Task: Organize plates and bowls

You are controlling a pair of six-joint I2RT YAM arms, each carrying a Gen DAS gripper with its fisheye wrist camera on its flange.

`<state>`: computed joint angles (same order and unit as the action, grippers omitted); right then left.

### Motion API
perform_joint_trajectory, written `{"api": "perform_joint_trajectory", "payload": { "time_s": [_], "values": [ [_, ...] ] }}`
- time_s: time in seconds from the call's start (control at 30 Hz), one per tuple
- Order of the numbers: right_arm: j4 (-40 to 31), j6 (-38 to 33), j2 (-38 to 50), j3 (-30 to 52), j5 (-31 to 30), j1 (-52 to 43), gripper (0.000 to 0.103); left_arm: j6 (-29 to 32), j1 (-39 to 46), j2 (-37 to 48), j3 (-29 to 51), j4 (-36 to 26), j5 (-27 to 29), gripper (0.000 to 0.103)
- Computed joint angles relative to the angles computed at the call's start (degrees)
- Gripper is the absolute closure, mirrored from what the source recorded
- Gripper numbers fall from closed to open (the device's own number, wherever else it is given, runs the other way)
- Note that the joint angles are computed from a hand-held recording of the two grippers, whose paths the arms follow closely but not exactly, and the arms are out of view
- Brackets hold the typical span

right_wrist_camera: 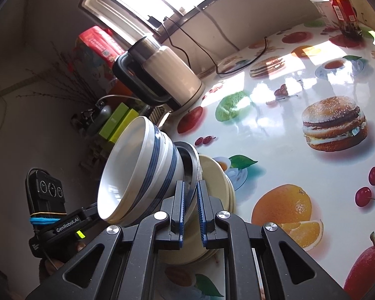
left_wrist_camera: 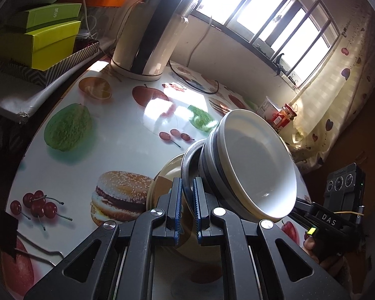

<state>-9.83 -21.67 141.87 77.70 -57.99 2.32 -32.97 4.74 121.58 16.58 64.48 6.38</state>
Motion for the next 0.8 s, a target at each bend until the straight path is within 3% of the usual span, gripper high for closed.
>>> {"api": "perform_joint_trajectory", "payload": {
  "time_s": [0.8],
  "values": [
    [-0.06,0.15,0.92,0.74,1.53,0.94,0.091,-0.82,0.96,3.32,0.50,1.90,0.91,0.095]
  ]
}}
